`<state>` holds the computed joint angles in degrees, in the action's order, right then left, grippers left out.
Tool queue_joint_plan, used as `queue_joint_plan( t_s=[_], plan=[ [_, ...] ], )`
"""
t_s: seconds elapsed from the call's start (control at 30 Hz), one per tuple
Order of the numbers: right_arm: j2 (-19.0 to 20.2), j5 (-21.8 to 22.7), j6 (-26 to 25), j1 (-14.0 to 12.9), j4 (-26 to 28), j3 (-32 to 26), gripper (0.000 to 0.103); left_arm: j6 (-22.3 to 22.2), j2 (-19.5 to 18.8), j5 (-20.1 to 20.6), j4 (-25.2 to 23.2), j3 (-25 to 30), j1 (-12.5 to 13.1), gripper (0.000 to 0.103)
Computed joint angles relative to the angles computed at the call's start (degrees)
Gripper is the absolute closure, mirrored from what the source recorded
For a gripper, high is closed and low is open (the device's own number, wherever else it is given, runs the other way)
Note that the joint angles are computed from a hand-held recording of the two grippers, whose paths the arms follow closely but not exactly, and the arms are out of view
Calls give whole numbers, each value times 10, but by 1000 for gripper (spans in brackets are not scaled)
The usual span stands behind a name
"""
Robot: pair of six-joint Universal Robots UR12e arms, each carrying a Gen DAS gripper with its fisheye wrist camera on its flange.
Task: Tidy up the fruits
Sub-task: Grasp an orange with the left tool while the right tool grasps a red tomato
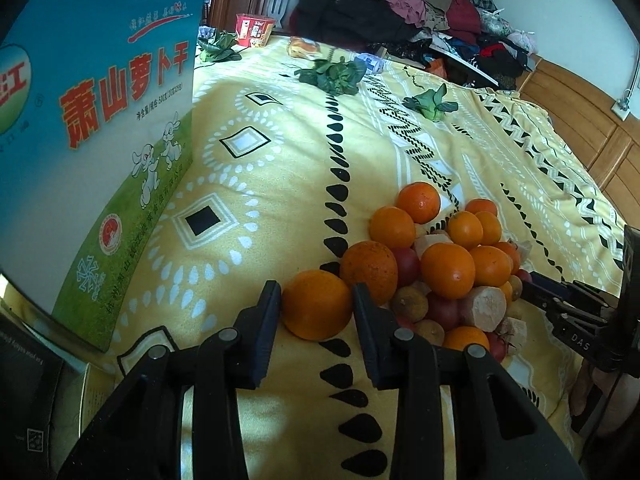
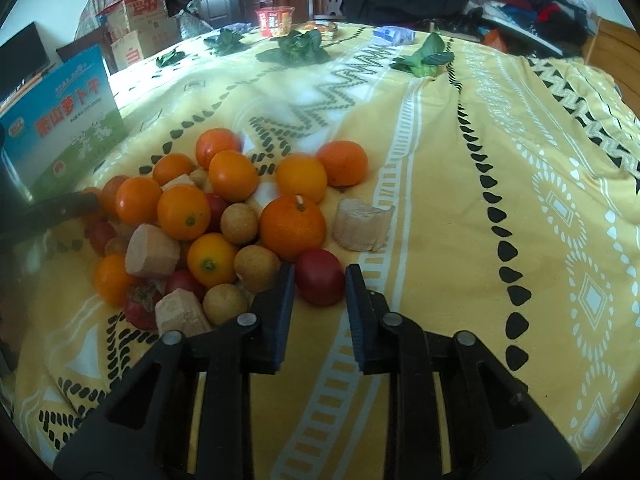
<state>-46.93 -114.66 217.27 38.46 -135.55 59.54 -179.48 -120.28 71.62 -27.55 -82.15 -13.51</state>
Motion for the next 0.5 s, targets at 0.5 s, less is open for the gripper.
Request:
queue_joint_plan(
  t_s=[0.5],
  plan=[
    [-15, -80, 32, 38, -23, -35, 77, -20, 89, -61, 100, -60, 33, 66]
  ],
)
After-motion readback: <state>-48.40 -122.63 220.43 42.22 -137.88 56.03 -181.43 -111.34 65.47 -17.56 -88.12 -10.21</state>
